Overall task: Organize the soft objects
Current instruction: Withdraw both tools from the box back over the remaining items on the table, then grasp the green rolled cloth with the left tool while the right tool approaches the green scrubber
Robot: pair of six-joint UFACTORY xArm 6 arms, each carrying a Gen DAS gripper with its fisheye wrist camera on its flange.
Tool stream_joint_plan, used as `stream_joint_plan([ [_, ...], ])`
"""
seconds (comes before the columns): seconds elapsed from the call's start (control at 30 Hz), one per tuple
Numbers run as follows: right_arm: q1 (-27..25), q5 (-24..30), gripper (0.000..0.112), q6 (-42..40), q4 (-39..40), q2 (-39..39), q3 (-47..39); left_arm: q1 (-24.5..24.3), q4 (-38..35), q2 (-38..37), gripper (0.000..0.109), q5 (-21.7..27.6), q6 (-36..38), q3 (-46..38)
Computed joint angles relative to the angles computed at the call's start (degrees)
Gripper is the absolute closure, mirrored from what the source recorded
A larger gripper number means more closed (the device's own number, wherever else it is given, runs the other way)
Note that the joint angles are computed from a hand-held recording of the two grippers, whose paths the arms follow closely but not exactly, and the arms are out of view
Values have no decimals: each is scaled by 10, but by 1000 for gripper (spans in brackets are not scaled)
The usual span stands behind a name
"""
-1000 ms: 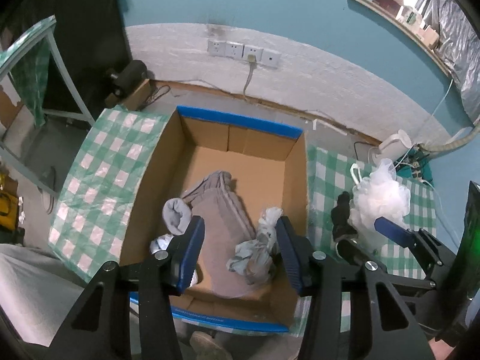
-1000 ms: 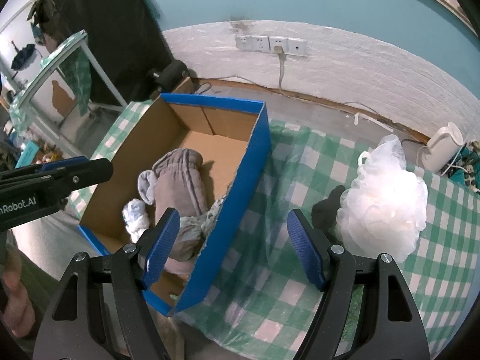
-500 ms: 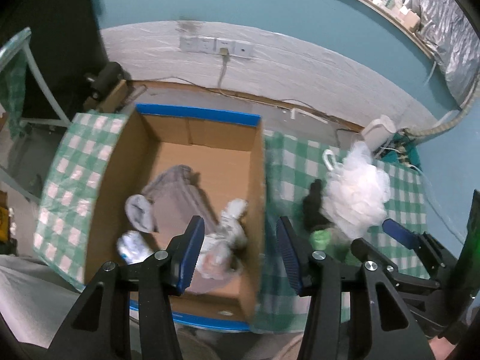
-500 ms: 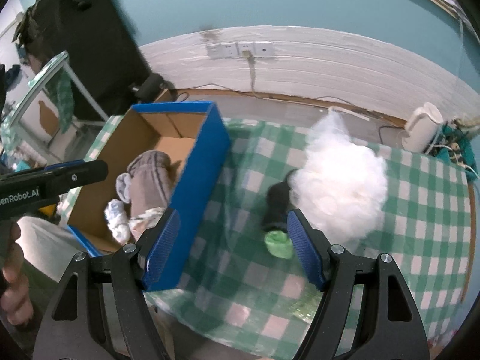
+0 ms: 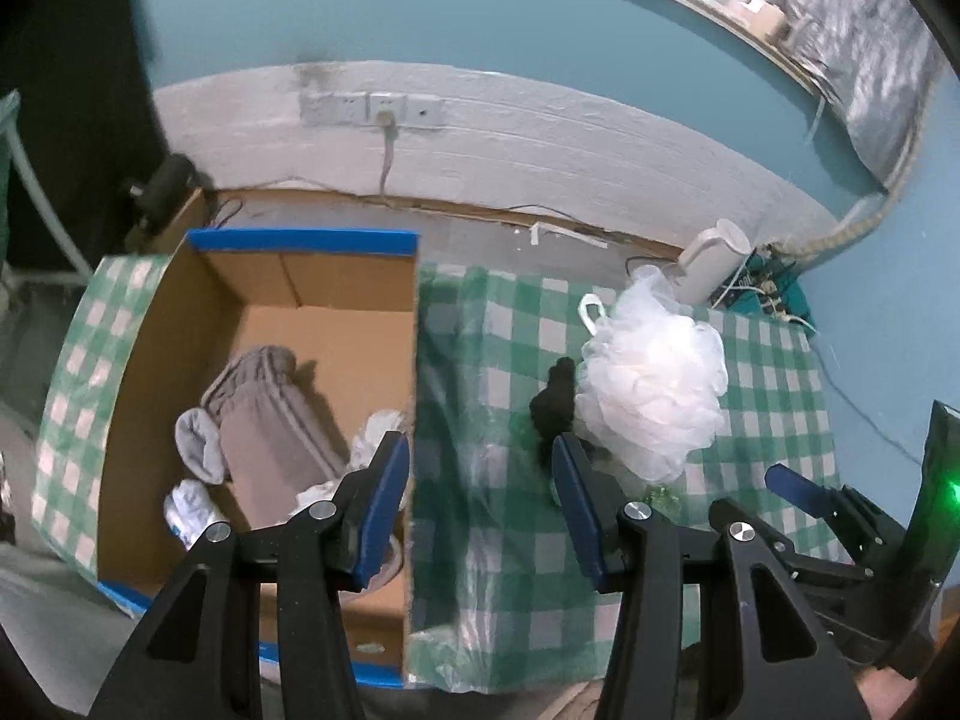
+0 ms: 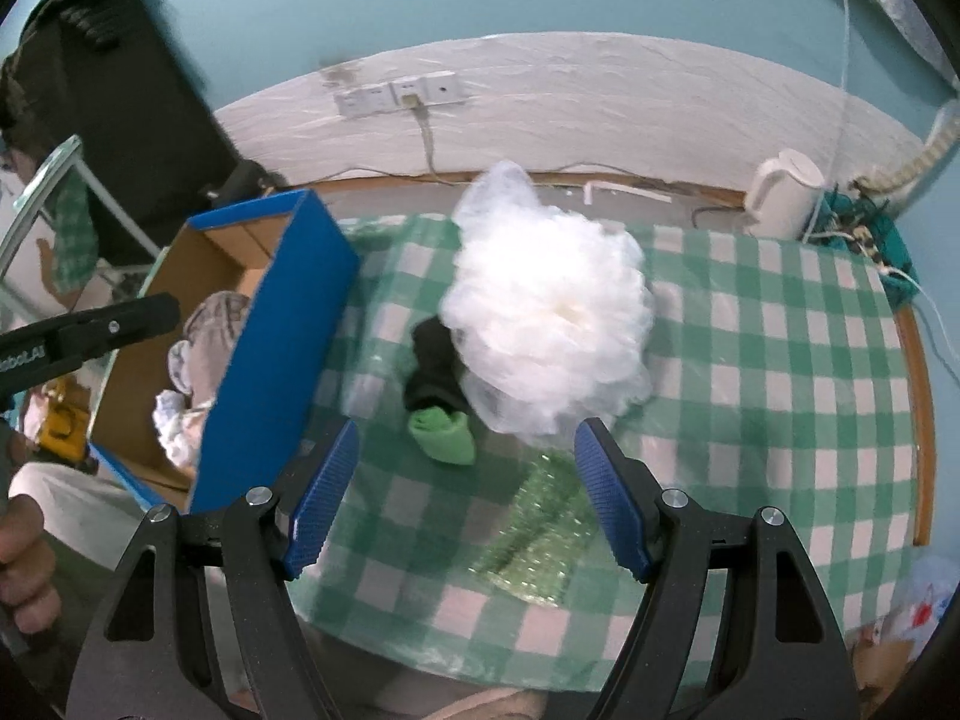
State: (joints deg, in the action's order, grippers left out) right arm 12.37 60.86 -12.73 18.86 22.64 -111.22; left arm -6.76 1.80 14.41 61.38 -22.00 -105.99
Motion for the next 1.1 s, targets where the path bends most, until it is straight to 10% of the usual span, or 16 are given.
stream_joint_plan([
  [1.1,-13,36,36,51,-56,68,15,-54,18,175,58,119,3,-132],
])
